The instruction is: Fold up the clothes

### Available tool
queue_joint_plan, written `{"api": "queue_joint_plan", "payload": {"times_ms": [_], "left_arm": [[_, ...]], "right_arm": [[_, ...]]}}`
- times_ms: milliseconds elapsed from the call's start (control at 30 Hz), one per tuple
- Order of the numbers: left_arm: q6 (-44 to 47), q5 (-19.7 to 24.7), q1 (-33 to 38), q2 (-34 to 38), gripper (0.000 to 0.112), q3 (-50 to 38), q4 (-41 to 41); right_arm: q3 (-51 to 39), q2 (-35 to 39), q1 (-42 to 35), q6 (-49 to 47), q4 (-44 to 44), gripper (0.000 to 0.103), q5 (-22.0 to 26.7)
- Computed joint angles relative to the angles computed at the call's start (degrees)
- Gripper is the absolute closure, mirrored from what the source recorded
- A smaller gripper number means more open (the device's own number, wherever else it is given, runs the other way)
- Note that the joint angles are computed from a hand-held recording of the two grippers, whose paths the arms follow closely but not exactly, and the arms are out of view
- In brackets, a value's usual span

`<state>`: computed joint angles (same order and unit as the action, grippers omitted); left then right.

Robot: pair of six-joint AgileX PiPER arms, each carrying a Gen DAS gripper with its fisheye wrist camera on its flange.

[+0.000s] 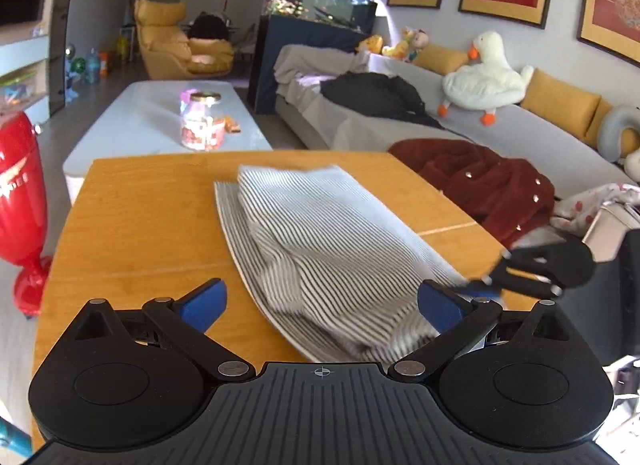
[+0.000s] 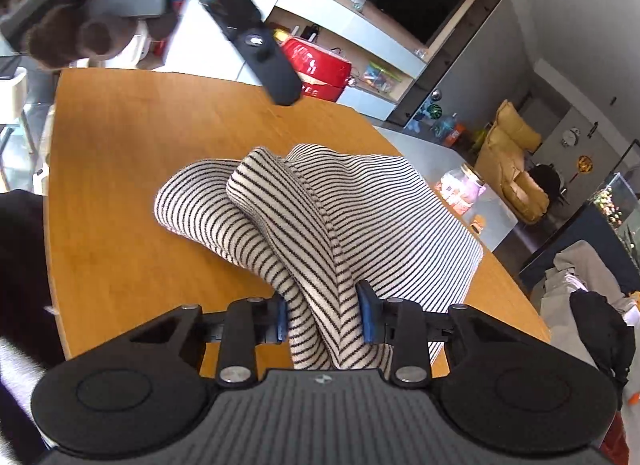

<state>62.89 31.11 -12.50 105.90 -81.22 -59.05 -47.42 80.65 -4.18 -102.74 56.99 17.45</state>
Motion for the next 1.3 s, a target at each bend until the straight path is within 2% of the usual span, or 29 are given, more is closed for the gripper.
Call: {"api": "queue_joint_plan", "payload": {"times_ms": [67,133,233,300,367,467,600,733,767,833,967,1067,1167,1233,1300], "left_arm": [[-2.7,-3.3,-2.0,2.8,0.009,-3.7,6.4],[-7.5,-4.9,-4.1,7.0,0.009,-8.9,16.0],[-13.0,-2.6,-5.3,13.4,0.009,-16.2,24.9],[-10.7,1.8,-4.5,16.9,0.009,-20.7,22.8],[-6.0,6.9,-3.1,19.3,0.009,-23.8,16.8],[-2.6,8.6,-2.1,21.0,0.009,-25.1,14.1],[-4.6,11.8,1.8,21.7,0.009,-26.2,11.7],[-2.6,13.2,4.5,17.7,0.009,-22.4,7.3],[-3.0,12.0,4.0,16.5,0.009,-21.5,7.9],[-5.3,9.4,2.7,14.6,0.009,-20.7,10.7],[-9.8,10.0,1.1,14.3,0.009,-24.0,13.1],[-5.8,10.7,0.8,12.8,0.009,-23.4,6.9],[0.5,14.3,0.1,12.5,0.009,-23.8,0.5],[-0.1,17.2,-1.8,14.7,0.009,-26.8,2.6],[-2.0,17.6,-4.7,17.4,0.009,-29.0,7.5]], "right_arm": [[0.2,-3.8,-0.9,9.5,-9.9,0.076,4.8],[-2.0,-7.7,-2.8,17.3,-17.4,0.078,12.9],[-8.9,-11.9,-5.9,21.7,-22.0,0.081,25.2],[-15.6,-12.1,-6.7,23.5,-23.2,0.082,30.5],[-22.5,-8.5,-7.2,25.0,-23.3,0.083,34.3],[-31.7,1.6,-6.4,26.7,-24.3,0.083,35.3],[-39.5,15.4,-7.1,27.4,-22.0,0.083,31.1],[-49.3,28.3,-8.4,32.7,-20.9,0.079,30.8],[-50.0,30.3,-8.8,32.5,-20.0,0.076,30.1],[-51.5,32.5,-10.2,32.0,-17.2,0.072,31.1],[-51.0,33.6,-12.5,29.8,-12.3,0.067,32.0],[-48.0,32.9,-13.8,26.8,-8.2,0.061,30.4],[-48.0,33.7,-14.9,27.2,-5.5,0.052,30.7],[-49.3,34.3,-15.7,29.7,-5.0,0.044,31.6],[-48.0,32.6,-16.8,29.8,-3.5,0.038,31.1]]}}
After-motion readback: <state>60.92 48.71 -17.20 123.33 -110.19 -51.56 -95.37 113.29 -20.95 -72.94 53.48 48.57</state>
